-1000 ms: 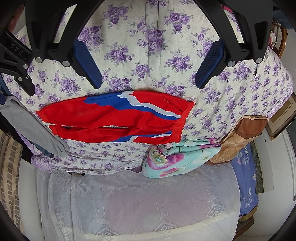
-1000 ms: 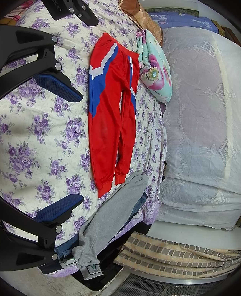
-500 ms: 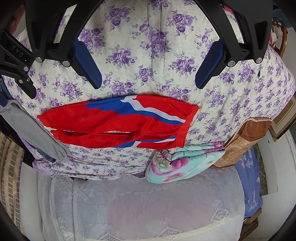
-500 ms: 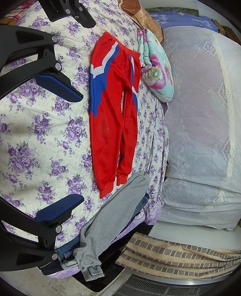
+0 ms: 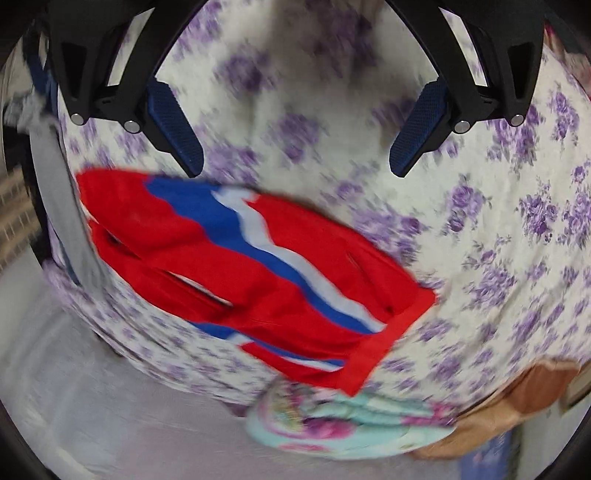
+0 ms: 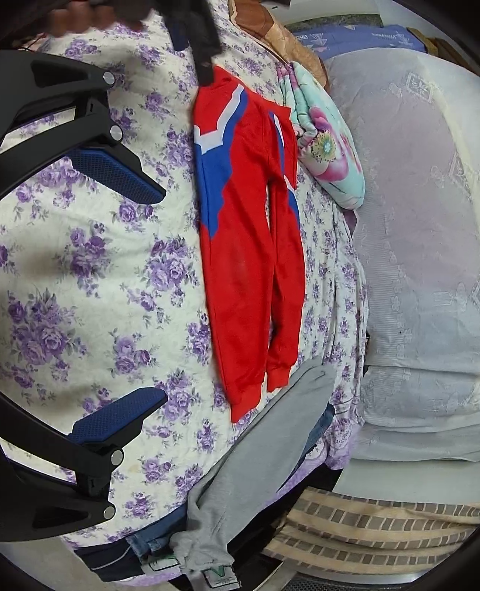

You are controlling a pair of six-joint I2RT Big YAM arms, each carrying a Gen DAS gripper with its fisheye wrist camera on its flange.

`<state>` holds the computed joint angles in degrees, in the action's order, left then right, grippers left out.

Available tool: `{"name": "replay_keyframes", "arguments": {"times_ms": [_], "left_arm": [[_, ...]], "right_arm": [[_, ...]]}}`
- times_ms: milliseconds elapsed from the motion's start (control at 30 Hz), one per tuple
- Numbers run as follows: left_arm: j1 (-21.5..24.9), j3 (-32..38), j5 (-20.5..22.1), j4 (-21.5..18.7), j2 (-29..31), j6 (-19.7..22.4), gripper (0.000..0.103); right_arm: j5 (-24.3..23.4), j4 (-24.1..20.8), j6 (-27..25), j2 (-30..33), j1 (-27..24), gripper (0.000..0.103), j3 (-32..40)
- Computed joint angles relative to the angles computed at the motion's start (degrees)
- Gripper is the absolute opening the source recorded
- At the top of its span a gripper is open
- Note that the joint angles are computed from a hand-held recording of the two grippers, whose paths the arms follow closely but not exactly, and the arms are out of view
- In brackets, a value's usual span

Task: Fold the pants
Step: 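Grasp the red pants waistband with the left tool while the right tool grasps a cuff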

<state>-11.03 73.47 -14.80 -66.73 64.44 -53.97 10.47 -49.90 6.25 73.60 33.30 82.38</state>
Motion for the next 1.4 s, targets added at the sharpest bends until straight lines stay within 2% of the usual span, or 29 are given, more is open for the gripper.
{"name": "replay_keyframes", "arguments": {"times_ms": [133,233,300,333,367,400,433,500,567,700,733,800,867,933,1000,1033,1067,1100,1133,1167,1200,1233,1300,1400], "left_arm": [[8.6,-2.7,9.3,3.7,1.2,-2.4,0.098],[12.1,-2.7,11.8,5.7,3.3,-3.4,0.098],[14.0,-2.3,12.7,8.7,4.3,-4.1,0.096],[15.0,-2.1,13.9,10.4,4.9,-3.7,0.072],[16.3,-1.1,15.3,11.1,6.4,-2.3,0.028],[17.0,-0.1,16.3,10.1,7.7,-1.1,0.012],[18.2,-0.6,19.0,11.1,8.0,-0.7,0.008],[19.3,-4.1,20.8,15.7,5.3,-2.8,0.007],[18.8,-6.0,19.2,16.4,3.2,-2.0,0.007],[18.4,-8.6,17.7,17.8,1.1,-2.2,0.007],[18.1,-8.3,17.2,17.7,1.5,-1.6,0.007],[17.6,-7.7,15.8,17.1,2.0,0.1,0.007],[17.6,-7.4,15.7,17.3,2.4,0.9,0.008],[18.2,-7.9,16.7,17.8,2.1,1.5,0.008],[18.9,-8.2,18.1,18.4,2.0,1.8,0.008],[19.0,-8.4,18.3,18.4,1.9,1.9,0.008],[19.1,-8.3,18.3,18.2,2.1,2.1,0.008],[19.0,-8.3,18.1,18.1,2.0,2.2,0.008],[19.0,-8.4,17.9,18.0,1.9,2.2,0.008],[19.0,-8.3,17.9,18.0,2.0,2.2,0.008],[19.2,-8.3,18.0,18.1,2.0,1.9,0.008],[19.3,-8.4,18.2,18.3,1.9,1.8,0.008],[18.9,-8.5,16.9,17.7,1.3,1.9,0.008],[17.0,-7.9,12.9,14.5,-0.5,2.3,0.007]], "right_arm": [[-0.8,-0.5,0.1,1.2,-1.3,0.1,0.4],[-2.1,-1.2,0.8,2.8,-2.9,0.1,1.4],[-2.2,-1.9,1.0,3.8,-3.3,0.1,2.3],[-2.2,-2.2,1.1,4.3,-3.5,0.1,2.7],[-2.2,-2.4,1.0,4.6,-3.7,0.1,2.9],[-2.4,-2.5,0.9,4.7,-3.9,0.1,3.1],[-3.2,-2.7,0.7,4.9,-4.4,0.1,3.4],[-5.8,-3.2,0.4,5.2,-5.7,0.1,4.3],[-10.1,-4.9,-0.1,6.6,-7.9,0.1,6.7],[-24.7,-11.3,1.9,14.5,-14.6,0.1,17.0],[-26.6,-12.5,2.7,16.6,-15.5,0.1,19.4],[-30.3,-17.8,5.8,24.0,-17.9,0.1,27.3],[-31.7,-21.3,9.1,29.5,-19.3,0.1,32.7],[-32.8,-22.4,12.1,33.4,-20.1,0.1,35.9],[-36.8,-21.7,15.7,36.9,-21.0,0.099,38.5],[-41.0,-19.9,18.0,38.8,-21.3,0.097,39.3],[-44.1,-17.9,19.9,39.7,-21.5,0.079,39.2],[-48.7,-15.5,23.1,41.1,-21.5,0.041,39.1],[-50.4,-15.9,24.3,42.9,-21.2,0.016,40.1],[-50.8,-15.3,25.4,43.5,-20.9,0.004,40.0],[-50.5,-11.9,28.0,42.7,-20.8,0.003,37.8],[-50.0,-10.5,28.6,41.9,-20.7,0.003,36.6],[-46.6,-9.4,27.2,38.8,-20.5,0.003,34.3],[-46.4,-10.2,23.3,33.7,-21.0,0.003,30.7]]}}
